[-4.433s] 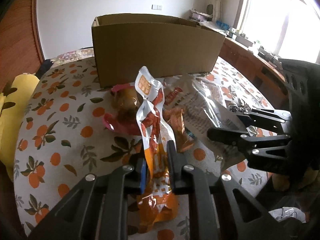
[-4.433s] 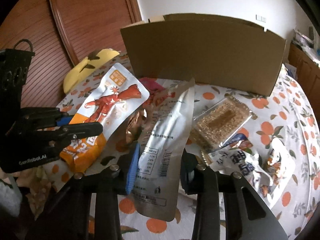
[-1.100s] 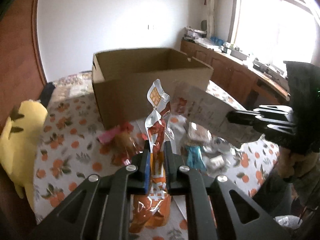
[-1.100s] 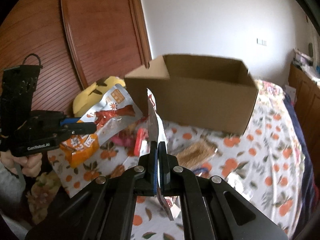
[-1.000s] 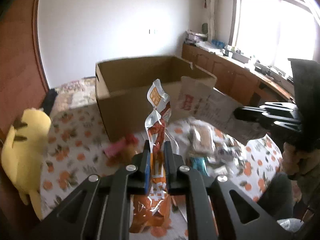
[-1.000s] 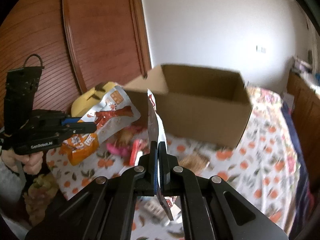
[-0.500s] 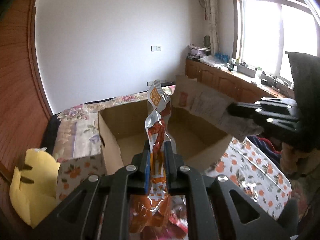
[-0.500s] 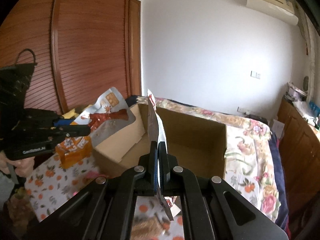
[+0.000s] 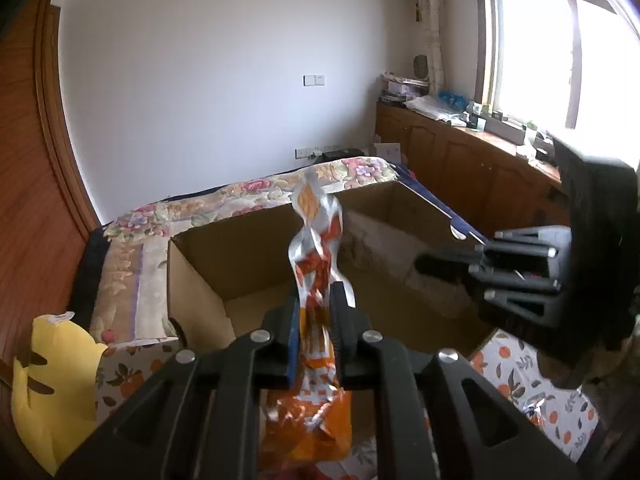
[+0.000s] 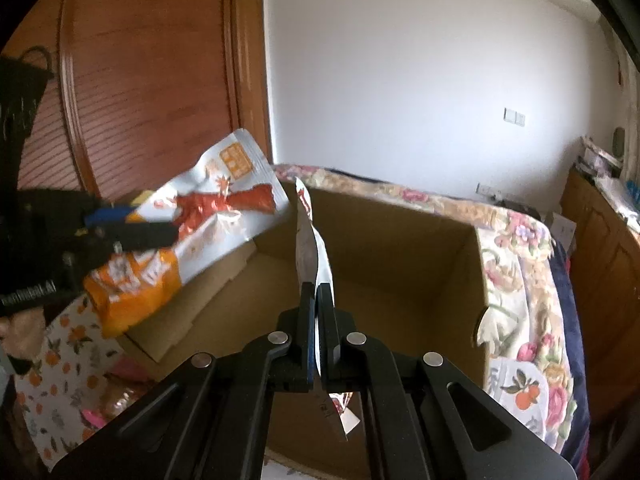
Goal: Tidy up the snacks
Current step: 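Carry both bags over the cardboard box and open both tools to drop them, then move both tools back over the remaining snacks on the bed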
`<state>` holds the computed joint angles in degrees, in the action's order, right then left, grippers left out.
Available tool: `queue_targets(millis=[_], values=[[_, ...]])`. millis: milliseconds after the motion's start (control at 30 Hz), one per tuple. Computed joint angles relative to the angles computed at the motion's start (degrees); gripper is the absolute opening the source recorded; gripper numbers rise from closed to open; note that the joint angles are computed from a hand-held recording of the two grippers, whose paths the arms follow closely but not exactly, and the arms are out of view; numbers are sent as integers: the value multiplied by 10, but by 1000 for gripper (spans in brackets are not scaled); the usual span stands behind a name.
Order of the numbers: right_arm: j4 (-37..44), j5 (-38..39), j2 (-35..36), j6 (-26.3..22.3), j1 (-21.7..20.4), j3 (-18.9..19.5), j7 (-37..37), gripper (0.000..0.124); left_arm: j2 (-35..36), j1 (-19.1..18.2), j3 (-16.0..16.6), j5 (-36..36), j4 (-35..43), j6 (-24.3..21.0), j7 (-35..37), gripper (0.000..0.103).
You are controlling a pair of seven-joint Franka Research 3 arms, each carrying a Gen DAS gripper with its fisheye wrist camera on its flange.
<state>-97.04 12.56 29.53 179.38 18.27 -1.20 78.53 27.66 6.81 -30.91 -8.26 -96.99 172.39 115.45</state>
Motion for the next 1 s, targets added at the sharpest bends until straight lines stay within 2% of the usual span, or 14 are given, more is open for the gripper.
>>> queue_targets(millis=[33, 200, 267, 500, 567, 767, 867, 1000], values=[[4, 3, 5, -1, -10, 10, -6, 1, 6, 4, -5, -3, 6, -7, 2, 11], [-2, 24, 8, 7, -39, 45, -23, 3, 5, -26, 31, 16, 10, -11, -21, 14], [-10, 30, 4, 13, -43, 51, -28, 3, 1, -29, 35, 19, 5, -12, -27, 19], [-84, 68, -46, 56, -104, 133, -68, 3, -43, -56, 70, 38, -42, -16, -66, 33], [-112, 77, -66, 65, -119, 154, -74, 3, -61, -55, 69, 35, -64, -14, -71, 35], [-187, 88, -127, 87, -100, 145, -61, 3, -122, -26, 36, -28, -132, -20, -27, 39], [-217, 86, -155, 92, -74, 122, -48, 4, -157, -17, 25, -88, -164, -25, 17, 41], [-256, 82, -188, 97, 0, 53, -30, 4, -200, -23, 33, -149, -190, -54, 52, 41]])
